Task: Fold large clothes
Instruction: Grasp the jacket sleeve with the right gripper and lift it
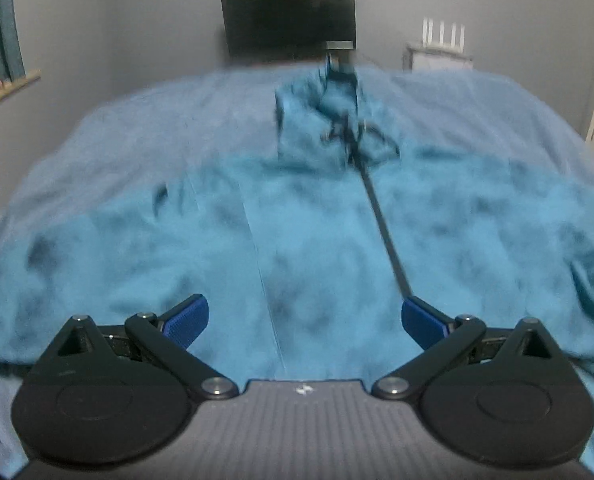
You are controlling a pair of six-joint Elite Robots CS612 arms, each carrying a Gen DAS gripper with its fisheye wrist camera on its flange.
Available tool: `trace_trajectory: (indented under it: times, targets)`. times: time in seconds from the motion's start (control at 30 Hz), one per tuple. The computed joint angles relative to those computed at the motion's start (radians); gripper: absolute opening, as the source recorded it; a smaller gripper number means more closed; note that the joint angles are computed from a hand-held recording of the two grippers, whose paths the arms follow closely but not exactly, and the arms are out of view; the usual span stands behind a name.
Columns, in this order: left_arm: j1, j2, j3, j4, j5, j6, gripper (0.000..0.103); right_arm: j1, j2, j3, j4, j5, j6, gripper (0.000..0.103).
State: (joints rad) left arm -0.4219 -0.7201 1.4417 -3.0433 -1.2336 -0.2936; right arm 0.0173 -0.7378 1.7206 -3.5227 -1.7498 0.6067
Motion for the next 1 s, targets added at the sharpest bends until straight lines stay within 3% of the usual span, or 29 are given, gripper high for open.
trace_trajectory:
  times: [0.1, 0.17, 0.4, 0.5, 0.63, 0.8, 1.0]
  targets:
    - [0.019, 0.013, 0.003, 0.037, -0.104, -0.081, 0.103, -0.02, 0.012, 0.001, -0.017, 0.03, 0.093, 0.102]
    - [0.024, 0.021, 0.001, 0.064, -0.132, -0.1, 0.103, -0.035, 0.021, 0.002, -0.034, 0.045, 0.181, 0.098]
    - [0.012, 0.044, -0.012, 0.048, -0.112, 0.007, 0.103, -0.053, 0.064, -0.069, 0.05, 0.045, 0.299, 0.068]
    - [0.008, 0.054, -0.024, 0.058, -0.107, 0.038, 0.103, -0.05, 0.078, -0.105, 0.115, 0.022, 0.305, 0.062]
    - [0.01, 0.062, -0.038, 0.09, -0.126, 0.041, 0.103, -0.055, 0.099, -0.134, 0.115, 0.008, 0.355, 0.062]
    - [0.013, 0.063, -0.041, 0.097, -0.132, 0.026, 0.103, -0.058, 0.119, -0.175, 0.156, -0.051, 0.367, 0.047]
    - [0.014, 0.062, -0.041, 0.106, -0.13, 0.016, 0.103, -0.055, 0.137, -0.223, 0.188, -0.212, 0.346, 0.045]
